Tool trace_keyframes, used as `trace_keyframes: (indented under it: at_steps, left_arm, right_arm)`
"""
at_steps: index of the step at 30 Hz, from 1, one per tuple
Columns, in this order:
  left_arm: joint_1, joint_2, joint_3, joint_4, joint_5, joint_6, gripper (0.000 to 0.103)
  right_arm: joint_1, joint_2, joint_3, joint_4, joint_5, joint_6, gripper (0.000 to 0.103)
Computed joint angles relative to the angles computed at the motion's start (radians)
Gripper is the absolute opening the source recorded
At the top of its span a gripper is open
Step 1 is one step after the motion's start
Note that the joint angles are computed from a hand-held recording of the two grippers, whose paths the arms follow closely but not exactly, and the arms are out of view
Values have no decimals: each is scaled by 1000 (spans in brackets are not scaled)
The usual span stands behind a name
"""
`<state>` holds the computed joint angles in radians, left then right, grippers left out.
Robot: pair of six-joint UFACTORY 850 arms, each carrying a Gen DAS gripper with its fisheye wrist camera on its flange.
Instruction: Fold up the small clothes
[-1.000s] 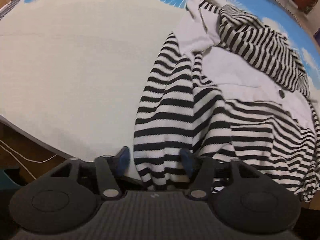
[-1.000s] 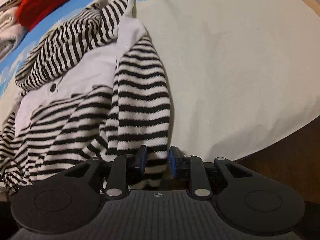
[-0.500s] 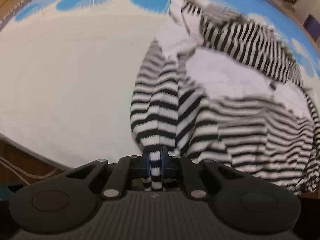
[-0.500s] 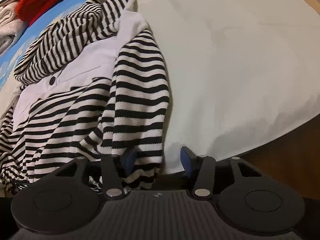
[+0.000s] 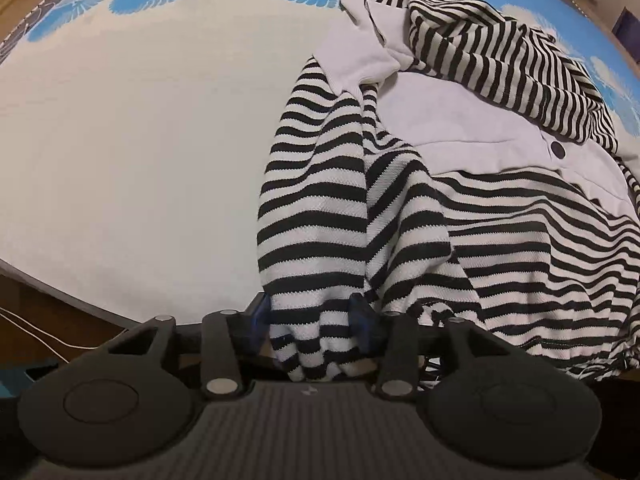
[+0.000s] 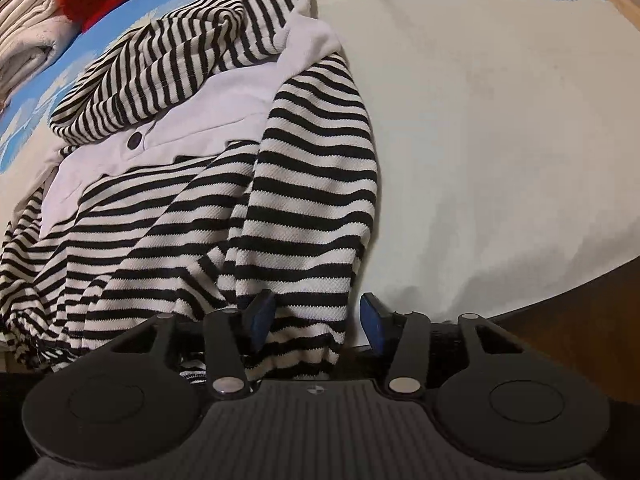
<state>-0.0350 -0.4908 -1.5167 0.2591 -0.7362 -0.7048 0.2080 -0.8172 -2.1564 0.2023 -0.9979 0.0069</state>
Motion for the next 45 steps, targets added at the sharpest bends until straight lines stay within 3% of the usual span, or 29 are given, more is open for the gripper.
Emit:
trace_keyframes:
  at_steps: [1,2,3,6,9,12,15,19,27,30,31,32,34,45]
  left_arm:
    - [-1,3,3,-2,7,8,21]
    - [-3,9,9,7,19,6,6]
    - [-10,23,24,57,36,-38,6]
    - [-20,66,63,208,106,-193,6]
    - [-15,59,53,193,110,-191,6]
    - [-4,18,15,71,39,-91,10]
    - [-3,-3,-5,33,1,-44,24]
    - [-2,-7,-7,15,1,-9,29]
    - [-7,-4,-2,51,-3,-54,30]
    - [-10,0,3,47,2,-36,24]
    - [-11,1,4,43,8,-25,16]
    - [-13,3,6,42,13,-17,10]
    - [-20,12,13,69,18,-30,7]
    - [-37,114,98,194,172,-156,6]
  right_arm:
    - [-1,3,6,10,4,-12,34]
    - [1,8,13,16,12,-17,13]
    - [3,18,27,15,34,-26,2]
    - [2,85,113,44,192,-45,2]
    - [-4,121,157,101,289,-99,2]
    - [-3,76,97,52,190,-32,2]
    - [-4,19,25,42,54,-1,7]
    - [9,15,23,-7,30,-4,20]
    - [11,13,24,0,23,-40,20]
    - [14,15,26,2,19,-82,20]
    - [16,16,26,2,18,-97,19]
    - [16,20,31,2,21,-109,12]
    - [14,26,37,11,31,-125,5]
    - [-11,172,202,206,261,-291,3]
